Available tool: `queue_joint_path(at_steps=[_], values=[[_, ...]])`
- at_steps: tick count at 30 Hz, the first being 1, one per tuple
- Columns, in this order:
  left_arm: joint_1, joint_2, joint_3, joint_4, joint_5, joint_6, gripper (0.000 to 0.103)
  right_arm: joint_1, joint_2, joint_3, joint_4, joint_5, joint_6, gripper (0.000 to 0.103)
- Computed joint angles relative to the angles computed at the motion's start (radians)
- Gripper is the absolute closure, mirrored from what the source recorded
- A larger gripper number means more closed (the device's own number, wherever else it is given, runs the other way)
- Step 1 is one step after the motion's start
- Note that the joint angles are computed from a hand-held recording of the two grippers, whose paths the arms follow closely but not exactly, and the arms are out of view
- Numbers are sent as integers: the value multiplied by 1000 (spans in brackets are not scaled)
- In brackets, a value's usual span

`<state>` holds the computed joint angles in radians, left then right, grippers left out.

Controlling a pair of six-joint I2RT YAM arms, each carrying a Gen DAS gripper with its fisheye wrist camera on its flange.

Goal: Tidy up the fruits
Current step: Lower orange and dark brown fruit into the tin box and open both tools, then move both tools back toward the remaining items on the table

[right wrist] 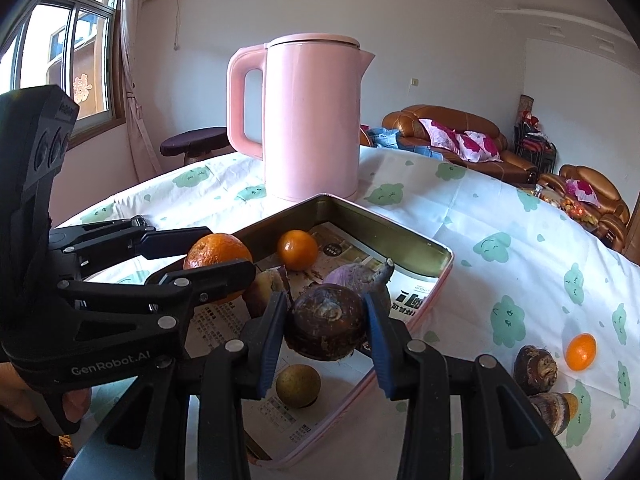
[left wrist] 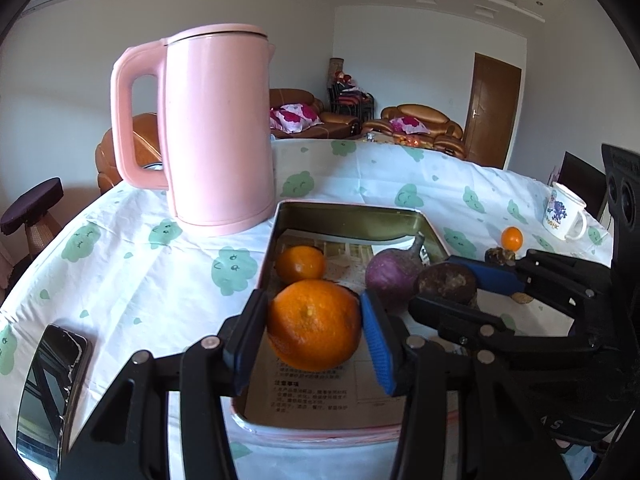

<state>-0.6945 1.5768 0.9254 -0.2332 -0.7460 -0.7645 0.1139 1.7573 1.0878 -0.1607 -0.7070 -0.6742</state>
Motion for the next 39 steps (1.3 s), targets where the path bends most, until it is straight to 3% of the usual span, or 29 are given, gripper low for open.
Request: queue_joint_path(at_steps=[3,7,10,14,15,21,25,34,39], values=[[-3,-1,3,-12,-13,-6,53,4,19,27,-36,6,-10,60],[-6,-7,-1,-24,-38,-28,49,1,30,39,-38,15,15,47],[-23,-27,-14,-27,-83,-56,36,-19,14,15,2,-9,41,42],[-59,-55,-20,21,-125,-45,7,-76,-31,-28,50,-43,34,36],[-75,-53,-10,30,-145,-41,4,-95,-40,-31,55,-50,32,36],[-130,67,140,88,-126,71,4,-230,-10,30,51,-27,45,33],[-125,196,290,89,-16,127,4,-323,71,116,70,24,116,32],[-114,550,763,-107,124,184,4,-404,175,200,154,126,259,31],[-92,705,981,-248,190,172,14,-450,204,239,162,112,316,29]])
